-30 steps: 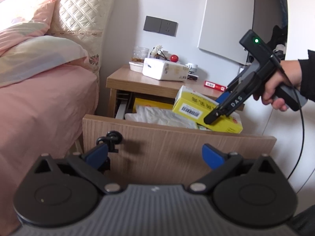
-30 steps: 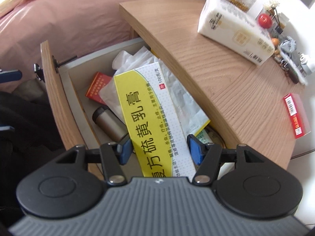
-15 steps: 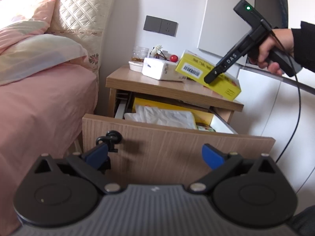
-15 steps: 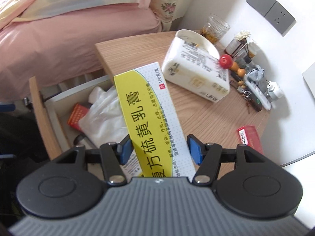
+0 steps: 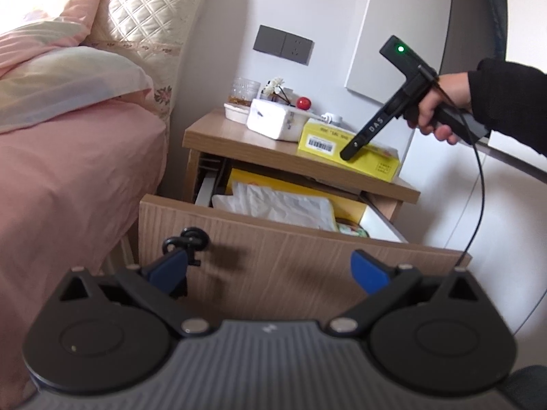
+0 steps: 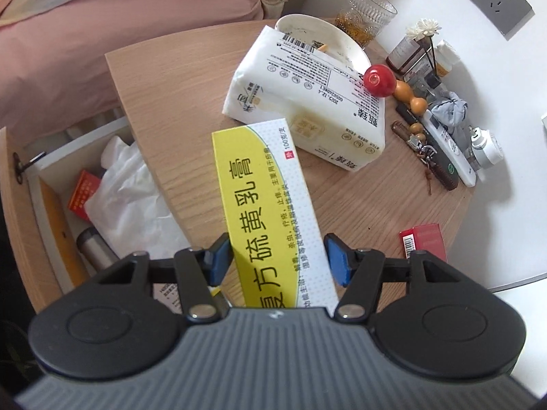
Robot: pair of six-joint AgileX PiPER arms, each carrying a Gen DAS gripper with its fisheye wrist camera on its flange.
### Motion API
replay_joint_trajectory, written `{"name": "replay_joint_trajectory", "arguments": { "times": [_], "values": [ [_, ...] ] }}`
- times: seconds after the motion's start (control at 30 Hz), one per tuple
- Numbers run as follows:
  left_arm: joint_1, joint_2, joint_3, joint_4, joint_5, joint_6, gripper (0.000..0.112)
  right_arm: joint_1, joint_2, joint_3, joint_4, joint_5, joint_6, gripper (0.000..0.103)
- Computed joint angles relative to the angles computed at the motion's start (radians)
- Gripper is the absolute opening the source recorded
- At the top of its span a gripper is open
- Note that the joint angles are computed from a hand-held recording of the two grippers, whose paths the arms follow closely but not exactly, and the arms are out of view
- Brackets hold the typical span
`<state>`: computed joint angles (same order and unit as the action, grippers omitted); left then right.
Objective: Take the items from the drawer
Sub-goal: 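Lower the yellow box onto the nightstand top and open the right gripper, then withdraw the open right tool back from the nightstand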
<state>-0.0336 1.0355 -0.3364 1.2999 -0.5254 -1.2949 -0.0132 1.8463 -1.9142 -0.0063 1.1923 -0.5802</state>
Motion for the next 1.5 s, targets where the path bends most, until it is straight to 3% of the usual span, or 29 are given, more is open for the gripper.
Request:
{"name": "replay_joint_trajectory", "arguments": {
  "times": [0.33,0.5,0.63,0.7,0.77,0.8,0.9,0.93,1.23,1.5],
  "values": [
    [0.029,0.0,-0.003,0.043,-0.027,-0.048,0.103,-0.115,0.041,-0.03,0.192,-0.004,-0.028,0.062],
    [-0.037,-0.003,-0.003,-0.037,0.055,0.011,0.103,-0.147,0.053,-0.054,0.238,0.002,-0.033,0.063],
    [-0.099,-0.002,-0.001,-0.168,0.134,0.125,0.103,-0.154,0.04,-0.054,0.261,-0.002,-0.046,0.073],
    [-0.098,0.008,-0.007,-0.156,0.138,0.116,0.103,-0.153,0.02,-0.038,0.26,-0.014,-0.049,0.081],
    [-0.087,0.016,-0.012,-0.13,0.132,0.092,0.103,-0.153,-0.014,-0.007,0.267,-0.034,-0.053,0.082],
    [-0.08,0.02,-0.014,-0.116,0.126,0.08,0.103,-0.154,-0.039,0.02,0.274,-0.051,-0.058,0.083],
    [-0.078,0.02,-0.013,-0.12,0.132,0.089,0.103,-0.161,-0.128,0.12,0.295,-0.12,-0.073,0.102],
    [-0.076,0.018,-0.011,-0.121,0.132,0.093,0.103,-0.166,-0.165,0.164,0.303,-0.154,-0.078,0.103],
    [-0.081,-0.009,0.011,-0.171,0.16,0.176,0.103,-0.21,-0.521,0.575,0.406,-0.351,-0.032,0.103],
    [-0.067,-0.029,0.022,-0.153,0.164,0.176,0.103,-0.242,-0.833,0.872,0.436,-0.403,0.084,0.103]
  ]
}}
